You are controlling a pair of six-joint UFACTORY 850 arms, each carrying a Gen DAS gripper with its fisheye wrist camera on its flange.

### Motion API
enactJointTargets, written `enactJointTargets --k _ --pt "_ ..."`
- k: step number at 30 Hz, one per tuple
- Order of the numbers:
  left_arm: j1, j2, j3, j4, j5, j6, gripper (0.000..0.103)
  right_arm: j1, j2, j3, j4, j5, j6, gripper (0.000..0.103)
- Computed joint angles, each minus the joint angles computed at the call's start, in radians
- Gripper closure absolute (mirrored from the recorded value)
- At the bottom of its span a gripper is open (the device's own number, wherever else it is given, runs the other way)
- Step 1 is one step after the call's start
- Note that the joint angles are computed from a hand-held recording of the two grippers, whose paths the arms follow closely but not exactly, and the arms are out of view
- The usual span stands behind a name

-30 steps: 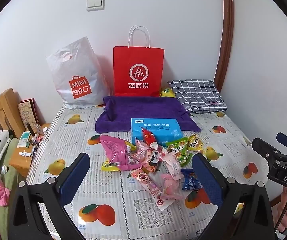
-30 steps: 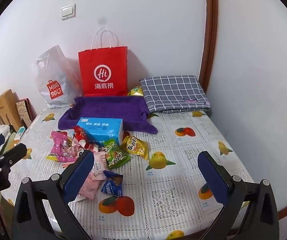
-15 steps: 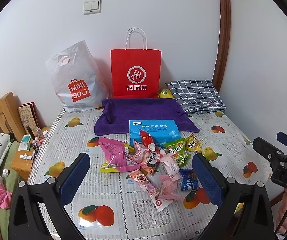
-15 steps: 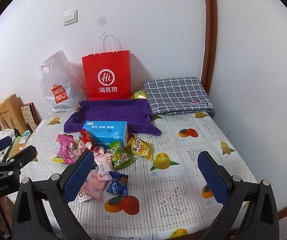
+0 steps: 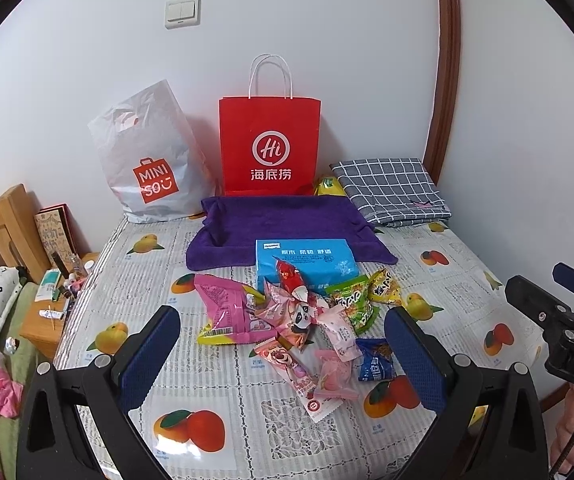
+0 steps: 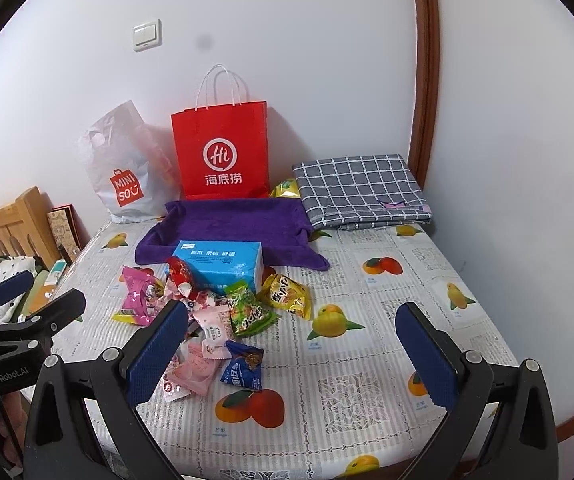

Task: Organize snacks

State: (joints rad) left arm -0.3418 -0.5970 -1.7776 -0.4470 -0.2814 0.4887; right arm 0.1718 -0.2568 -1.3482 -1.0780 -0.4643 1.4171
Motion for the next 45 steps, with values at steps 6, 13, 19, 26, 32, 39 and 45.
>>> enactJointTargets --k 6,13,19,26,32,39,45 --pt "0.000 0.003 0.006 -0.016 0.003 0.018 0.000 0.004 -0.002 0.000 0.003 0.003 -0.002 0.001" --pt "0.006 0.009 0.015 -0.056 0.009 0.044 0.000 0.006 -0.004 0.001 0.023 0.009 -0.013 0.001" --pt "0.009 0.011 0.015 -0.063 0.008 0.049 0.000 0.008 -0.002 0.003 0.019 0.016 -0.009 0.001" --pt "0.007 0.012 0.012 -0.044 0.005 0.030 0.000 0.013 0.000 0.004 0.016 0.015 0.000 0.001" --pt "0.006 0.018 0.018 -0.048 0.013 0.037 0.000 0.014 0.001 0.003 0.009 0.016 0.004 0.001" --pt "0.002 0.016 0.009 -0.023 0.007 0.020 0.000 0.011 0.004 0.005 0.015 0.022 0.006 0.001" --pt "0.002 0.018 0.012 -0.027 0.011 0.024 0.000 0.010 0.003 0.004 0.026 0.020 -0.001 0.001"
